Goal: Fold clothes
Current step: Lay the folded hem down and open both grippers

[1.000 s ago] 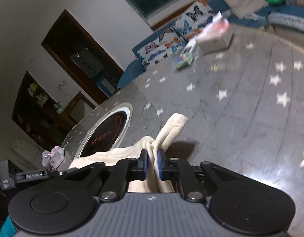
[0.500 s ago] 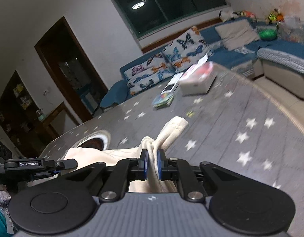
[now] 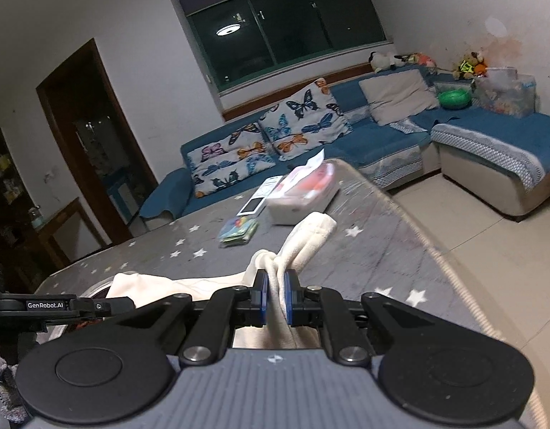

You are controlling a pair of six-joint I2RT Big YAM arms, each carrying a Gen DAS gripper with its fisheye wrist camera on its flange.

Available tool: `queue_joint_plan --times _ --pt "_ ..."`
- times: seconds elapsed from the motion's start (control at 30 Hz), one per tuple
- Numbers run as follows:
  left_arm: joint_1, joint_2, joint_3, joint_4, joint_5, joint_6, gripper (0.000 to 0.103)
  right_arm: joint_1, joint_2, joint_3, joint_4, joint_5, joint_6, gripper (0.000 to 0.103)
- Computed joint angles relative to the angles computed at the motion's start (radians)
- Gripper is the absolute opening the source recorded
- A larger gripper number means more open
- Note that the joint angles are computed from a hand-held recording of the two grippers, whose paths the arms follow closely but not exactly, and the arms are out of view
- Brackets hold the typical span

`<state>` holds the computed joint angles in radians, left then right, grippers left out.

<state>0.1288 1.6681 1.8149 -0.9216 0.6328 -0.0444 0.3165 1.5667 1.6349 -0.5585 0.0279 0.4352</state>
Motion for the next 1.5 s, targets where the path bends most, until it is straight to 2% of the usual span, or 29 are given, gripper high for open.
queue_joint_plan --times 0.33,0.87,1.1,1.17,1.23,1.3,1.5 --pt "-0.061 0.043 0.039 -0.010 -0.069 0.019 0.017 -0.024 0.035 0.029 -0.041 0.035 -0.017 0.009" --pt "-0.073 0.086 0.062 -0.048 -0.142 0.038 0.018 -0.041 0.088 0.059 -0.117 0.065 -0.017 0.009" --pt "-0.070 0.098 0.058 -0.063 -0.167 0.046 0.022 -0.036 0.091 0.055 -0.132 0.095 -0.030 0.017" --pt "-0.071 0.096 0.051 -0.060 -0.179 0.052 0.026 -0.031 0.088 0.051 -0.132 0.101 -0.042 0.028" --pt "-0.072 0.092 0.040 -0.053 -0.188 0.061 0.034 -0.021 0.088 0.053 -0.135 0.113 -0.070 0.046" --pt "-0.074 0.085 0.028 -0.044 -0.204 0.071 0.042 -0.006 0.085 0.050 -0.138 0.127 -0.107 0.049" --pt "-0.077 0.057 -0.016 -0.020 -0.227 0.101 0.050 0.034 0.079 0.035 -0.123 0.143 -0.160 0.069"
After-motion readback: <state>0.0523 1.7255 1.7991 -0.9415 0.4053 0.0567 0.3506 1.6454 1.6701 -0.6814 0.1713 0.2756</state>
